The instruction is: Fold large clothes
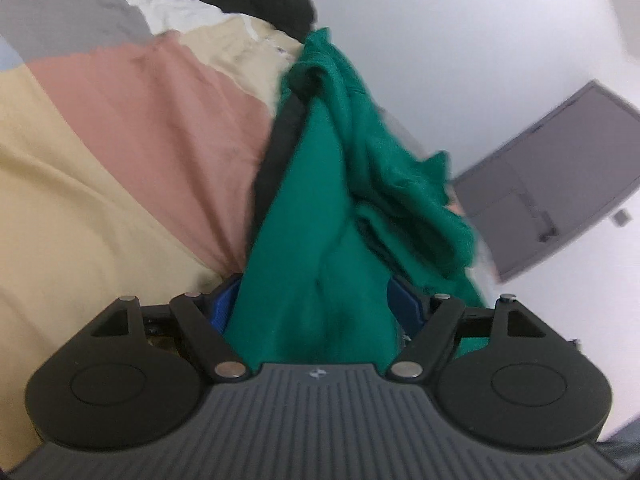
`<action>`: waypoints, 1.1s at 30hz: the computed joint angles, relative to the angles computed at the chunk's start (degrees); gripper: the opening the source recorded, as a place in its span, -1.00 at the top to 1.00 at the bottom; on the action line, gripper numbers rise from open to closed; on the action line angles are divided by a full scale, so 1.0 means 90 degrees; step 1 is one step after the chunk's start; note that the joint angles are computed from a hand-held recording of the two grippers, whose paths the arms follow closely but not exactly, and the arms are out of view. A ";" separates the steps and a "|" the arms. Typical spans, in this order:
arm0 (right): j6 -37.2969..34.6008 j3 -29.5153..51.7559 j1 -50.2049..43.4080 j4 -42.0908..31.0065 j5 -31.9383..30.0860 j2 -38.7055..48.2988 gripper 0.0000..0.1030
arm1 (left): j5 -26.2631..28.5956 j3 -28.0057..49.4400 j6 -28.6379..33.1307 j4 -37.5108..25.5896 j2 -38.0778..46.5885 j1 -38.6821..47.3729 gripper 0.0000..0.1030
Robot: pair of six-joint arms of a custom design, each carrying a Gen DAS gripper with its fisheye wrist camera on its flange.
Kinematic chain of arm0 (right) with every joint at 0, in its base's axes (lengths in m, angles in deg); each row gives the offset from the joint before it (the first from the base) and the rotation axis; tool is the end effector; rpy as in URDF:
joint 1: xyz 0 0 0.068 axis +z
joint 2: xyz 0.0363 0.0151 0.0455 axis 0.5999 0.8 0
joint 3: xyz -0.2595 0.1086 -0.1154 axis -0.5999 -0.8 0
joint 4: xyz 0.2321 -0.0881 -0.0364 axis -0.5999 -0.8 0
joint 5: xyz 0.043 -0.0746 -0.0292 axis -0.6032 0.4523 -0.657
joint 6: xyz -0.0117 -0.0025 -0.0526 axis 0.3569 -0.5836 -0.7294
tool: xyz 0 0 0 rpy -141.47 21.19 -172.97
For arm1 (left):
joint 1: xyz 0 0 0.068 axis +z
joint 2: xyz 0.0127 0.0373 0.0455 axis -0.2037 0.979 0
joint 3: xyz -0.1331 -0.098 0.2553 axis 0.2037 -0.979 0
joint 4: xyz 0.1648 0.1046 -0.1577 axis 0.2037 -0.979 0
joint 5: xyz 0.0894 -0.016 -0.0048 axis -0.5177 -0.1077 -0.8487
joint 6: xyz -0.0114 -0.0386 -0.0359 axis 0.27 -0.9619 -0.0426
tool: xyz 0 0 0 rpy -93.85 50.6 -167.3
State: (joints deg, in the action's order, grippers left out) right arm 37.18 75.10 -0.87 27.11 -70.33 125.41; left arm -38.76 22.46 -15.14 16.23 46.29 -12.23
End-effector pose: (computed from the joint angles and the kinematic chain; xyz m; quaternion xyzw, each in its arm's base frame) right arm 0.2056 -0.1219 0.1063 0.1785 0.8582 0.3803 0.2951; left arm 0.2798 -0.0281 0.1178 0.0059 0.8477 -0.4291 0.3119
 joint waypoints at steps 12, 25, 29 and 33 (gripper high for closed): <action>0.0506 -0.0266 0.0857 0.0265 0.0428 -0.0320 -0.56 | 0.0265 0.0027 0.0325 -0.0824 -0.0268 -0.0074 -0.54; 0.1001 -0.0476 0.1504 0.0467 0.1199 -0.1108 0.56 | -0.1349 0.0239 0.0314 -0.2053 -0.1057 -0.0789 0.74; 0.1305 -0.0549 0.1132 0.0415 0.0690 -0.2111 0.63 | -0.0541 0.0083 0.0026 -0.1862 -0.1705 -0.0260 0.81; 0.2064 -0.0297 0.1056 0.0522 0.0376 -0.2651 0.65 | 0.0096 0.0362 -0.0854 -0.1793 -0.2195 0.0155 0.83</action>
State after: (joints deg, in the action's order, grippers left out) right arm 55.75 72.42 8.63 31.80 -66.95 101.55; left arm -37.90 25.72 -22.82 0.09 26.54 -10.83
